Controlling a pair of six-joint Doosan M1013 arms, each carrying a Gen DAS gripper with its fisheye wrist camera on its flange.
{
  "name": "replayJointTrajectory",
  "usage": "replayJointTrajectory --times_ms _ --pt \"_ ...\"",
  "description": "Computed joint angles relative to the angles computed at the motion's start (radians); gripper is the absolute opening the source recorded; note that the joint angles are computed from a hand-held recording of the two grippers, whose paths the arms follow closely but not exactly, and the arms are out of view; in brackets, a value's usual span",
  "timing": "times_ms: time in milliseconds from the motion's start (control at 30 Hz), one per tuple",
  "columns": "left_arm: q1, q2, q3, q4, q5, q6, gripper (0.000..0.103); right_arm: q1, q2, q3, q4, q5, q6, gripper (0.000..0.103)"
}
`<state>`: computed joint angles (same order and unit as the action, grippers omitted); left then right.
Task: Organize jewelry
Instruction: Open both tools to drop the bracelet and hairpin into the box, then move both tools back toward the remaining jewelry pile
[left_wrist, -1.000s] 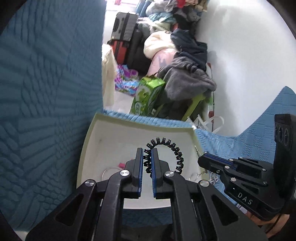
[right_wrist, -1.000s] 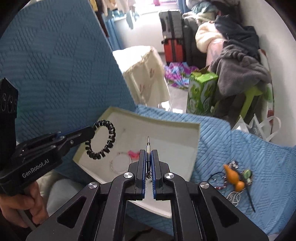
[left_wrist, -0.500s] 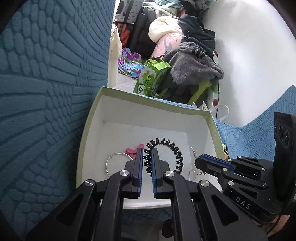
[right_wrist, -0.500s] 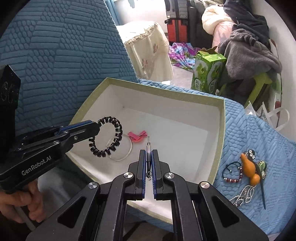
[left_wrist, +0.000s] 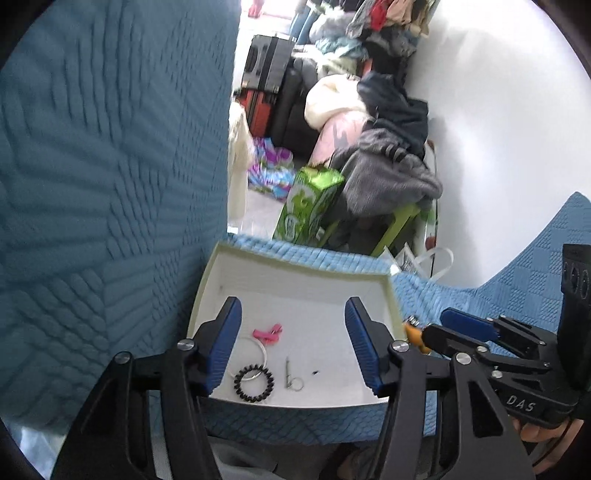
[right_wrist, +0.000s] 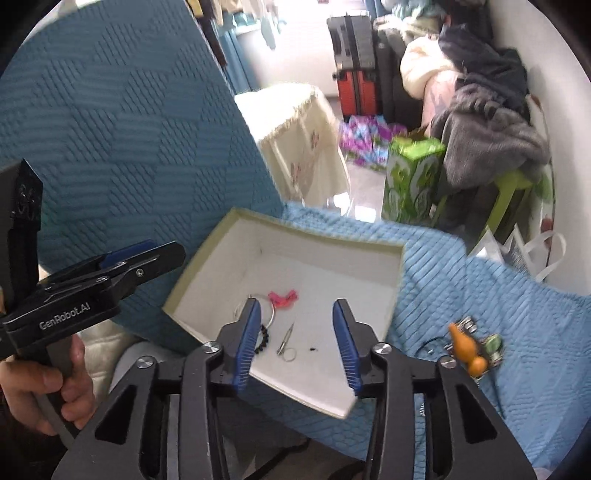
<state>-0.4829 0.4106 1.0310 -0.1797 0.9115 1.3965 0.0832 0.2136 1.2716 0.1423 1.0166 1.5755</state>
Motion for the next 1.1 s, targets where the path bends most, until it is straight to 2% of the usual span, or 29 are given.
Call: replayJointTrajectory --times_ms 233,500,633,700,867,967,1033,1100 --pt "-0.031 -0.042 0.019 -0.003 -0.094 -0.018 0.059 -0.027 -0.058 0.020 -0.011 -0.059 -0.033 0.040" --pt "-0.071 -0.044 0.015 -0.003 -0.141 -0.034 0.059 -0.068 -0.120 0.069 -0.010 -0.126 -0.051 0.040" --pt "-0.099 -0.042 0.020 -0.007 -0.156 -0.053 0.059 -0.085 -0.157 0.107 -0.053 -0.155 -0.040 0.040" --pt "-0.116 -0.048 0.037 -0.010 -0.186 -0.045 0.059 -0.093 -0.176 0.128 -0.086 -0.174 -0.034 0.040" --pt "-0.143 -0.034 0.033 -0.041 -0.169 -0.009 0.059 -0.135 -0.209 0.176 -0.075 -0.197 -0.052 0.040" --pt "-0.159 -0.035 0.056 -0.032 -0.198 -0.046 0.059 -0.152 -0.235 0.226 -0.132 -0.246 0.000 0.040" --pt "-0.162 -0.034 0.076 -0.087 -0.210 -0.018 0.059 -0.166 -0.251 0.267 -0.150 -0.274 0.025 0.040" --pt "-0.172 -0.024 0.074 -0.083 -0.191 -0.017 0.059 -0.190 -0.258 0.302 -0.129 -0.285 0.041 0.040"
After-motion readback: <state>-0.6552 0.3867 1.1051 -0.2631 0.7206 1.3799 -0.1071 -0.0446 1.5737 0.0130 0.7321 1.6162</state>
